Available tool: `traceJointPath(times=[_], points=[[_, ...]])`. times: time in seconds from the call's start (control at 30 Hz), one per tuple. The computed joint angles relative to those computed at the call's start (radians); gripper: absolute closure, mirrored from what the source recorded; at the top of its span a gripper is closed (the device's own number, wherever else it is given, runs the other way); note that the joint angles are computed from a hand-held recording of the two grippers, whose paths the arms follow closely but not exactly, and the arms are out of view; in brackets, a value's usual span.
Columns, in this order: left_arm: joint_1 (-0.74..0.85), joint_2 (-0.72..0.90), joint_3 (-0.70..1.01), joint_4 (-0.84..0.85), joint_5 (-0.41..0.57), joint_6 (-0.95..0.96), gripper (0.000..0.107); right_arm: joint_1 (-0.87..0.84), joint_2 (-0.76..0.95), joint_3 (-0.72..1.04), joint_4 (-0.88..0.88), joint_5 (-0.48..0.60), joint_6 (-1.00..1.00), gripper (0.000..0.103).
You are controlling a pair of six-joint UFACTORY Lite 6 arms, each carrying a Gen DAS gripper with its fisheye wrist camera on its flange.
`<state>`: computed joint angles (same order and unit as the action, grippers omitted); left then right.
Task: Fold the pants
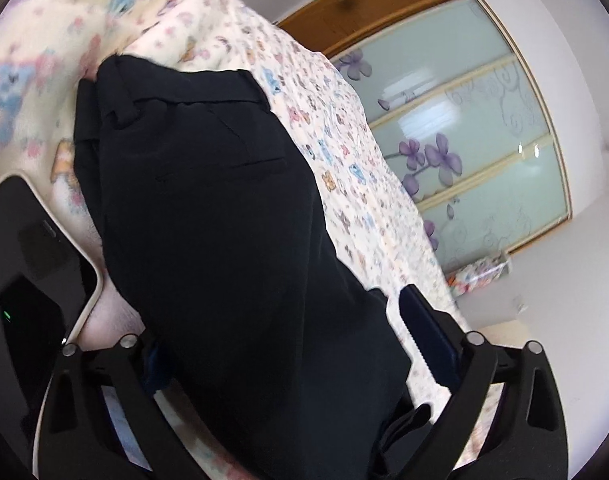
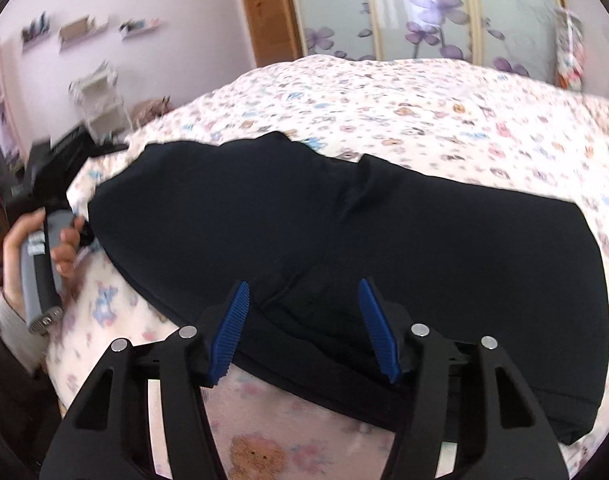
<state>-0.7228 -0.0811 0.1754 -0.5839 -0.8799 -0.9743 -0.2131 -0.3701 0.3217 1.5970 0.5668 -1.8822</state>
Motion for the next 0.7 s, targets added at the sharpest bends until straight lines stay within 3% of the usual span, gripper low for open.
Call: traceJointPath(times=[0.1,0.17,0.23,0.33,0.47,0.63,0.7], points=[[0.045,0.005,-0.018,0.057,-0.013,-0.093,0.033,-0.06,0.048,0.018,-0.031,0.056,0.021,0.044],[0.038,0.004,-0.008,0.005,0.037,-0.081,0.063,-0.088,0.048,0.018,-0.056,0.09,0.049,0.044],[0.029,-0.012,0.0,-0.059,0.087,-0.025,0.079,-0.132,0.049,0.025,-0.089,0.137,0.078,0.043],[-0.017,-0.042,0.019,-0.197,0.123,0.103,0.087,-0.196,0.055,0.038,-0.137,0.198,0.105,0.043],[-0.119,-0.069,0.093,-0.504,0.134,0.397,0.092,-0.283,0.075,0.059,-0.196,0.267,0.134,0.043],[-0.216,-0.04,0.23,-0.857,0.091,0.755,0.093,-0.414,0.131,0.106,-0.257,0.37,0.152,0.043],[-0.273,0.034,0.351,-1.001,0.012,0.964,0.093,-0.478,0.157,0.131,-0.282,0.419,0.165,0.043]])
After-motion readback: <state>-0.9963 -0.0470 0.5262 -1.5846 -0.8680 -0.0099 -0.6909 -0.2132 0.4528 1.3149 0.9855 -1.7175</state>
